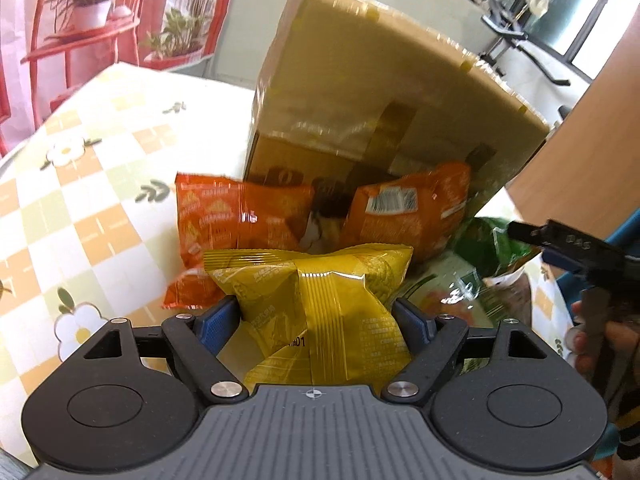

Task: Organize snacks
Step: 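Close the left tool on the yellow bag while the right tool grasps the green bag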

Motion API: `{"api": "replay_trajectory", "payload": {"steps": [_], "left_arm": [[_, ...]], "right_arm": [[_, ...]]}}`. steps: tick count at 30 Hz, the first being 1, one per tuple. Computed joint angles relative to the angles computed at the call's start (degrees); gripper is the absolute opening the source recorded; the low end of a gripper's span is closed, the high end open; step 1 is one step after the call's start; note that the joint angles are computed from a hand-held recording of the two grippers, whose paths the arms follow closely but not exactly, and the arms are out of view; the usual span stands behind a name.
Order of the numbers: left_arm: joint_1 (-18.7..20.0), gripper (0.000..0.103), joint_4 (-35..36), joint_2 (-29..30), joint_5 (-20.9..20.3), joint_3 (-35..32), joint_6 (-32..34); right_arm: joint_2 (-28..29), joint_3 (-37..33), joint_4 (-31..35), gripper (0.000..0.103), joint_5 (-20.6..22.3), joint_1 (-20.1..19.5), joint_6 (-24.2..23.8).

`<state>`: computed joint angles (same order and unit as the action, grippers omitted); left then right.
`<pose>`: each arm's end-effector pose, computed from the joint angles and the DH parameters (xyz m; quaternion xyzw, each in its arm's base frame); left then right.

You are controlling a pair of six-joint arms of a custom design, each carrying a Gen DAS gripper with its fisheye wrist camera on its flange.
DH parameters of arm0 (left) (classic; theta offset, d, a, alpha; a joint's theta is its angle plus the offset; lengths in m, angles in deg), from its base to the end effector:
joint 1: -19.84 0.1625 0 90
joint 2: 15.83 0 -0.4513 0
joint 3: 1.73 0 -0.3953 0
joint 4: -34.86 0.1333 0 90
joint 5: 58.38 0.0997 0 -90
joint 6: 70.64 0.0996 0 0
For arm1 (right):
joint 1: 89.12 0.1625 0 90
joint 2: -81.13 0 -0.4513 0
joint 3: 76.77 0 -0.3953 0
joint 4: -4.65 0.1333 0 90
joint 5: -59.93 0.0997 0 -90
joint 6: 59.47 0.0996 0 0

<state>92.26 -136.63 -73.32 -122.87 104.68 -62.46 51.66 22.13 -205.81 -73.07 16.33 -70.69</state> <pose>-0.0237 -0.6583 0.2230 0.1483 0.9264 -0.2899 0.1888 0.2365 -0.6102 0.0461 0.0401 -0.8534 0.4127 0.3157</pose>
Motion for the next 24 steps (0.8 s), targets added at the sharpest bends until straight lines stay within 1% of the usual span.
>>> {"api": "replay_trajectory", "payload": {"steps": [2,7,11,13,14,16,17,21,24], "left_arm": [[-0.32,0.084,-1.68,-0.18,-0.08,0.36,0.66],[-1.19,0.084,-6.13,-0.93,0.42,1.31,2.48],[-1.36,0.084,-8.45,-0.98,0.64,1.1,3.15],[-1.3,0.084,-9.1,-1.06,0.7,1.08,3.15],[-1.33,0.084,-9.16,-0.99,0.76,0.9,3.04],[-1.37,0.084,-9.29,-0.67,0.78,0.5,3.06],[-1.4,0.084,-9.36,-0.67,0.7,0.37,3.17],[-1.35,0.084,-10.22,-0.52,0.21,0.04,4.29],[-1.58,0.084,-10.76,-0.49,-0.1,-0.1,5.05]], "right_arm": [[-0.04,-0.38,1.12,0.1,0.03,-0.26,1.54],[1.15,-2.72,2.94,0.1,-2.4,-0.72,3.52],[0.53,-3.82,8.72,0.1,-2.42,-1.75,9.87],[0.5,-4.18,10.28,0.1,-2.35,-2.07,11.77],[0.52,-4.09,9.9,0.098,-1.94,-2.19,11.85],[0.86,-4.23,8.71,0.087,-2.59,-2.15,11.22],[1.22,-4.38,7.53,0.085,-3.66,-1.98,10.42],[1.0,-2.7,2.21,0.078,-3.05,-1.83,8.8],[0.53,-1.14,-0.4,0.075,-2.46,-1.39,7.89]]}}
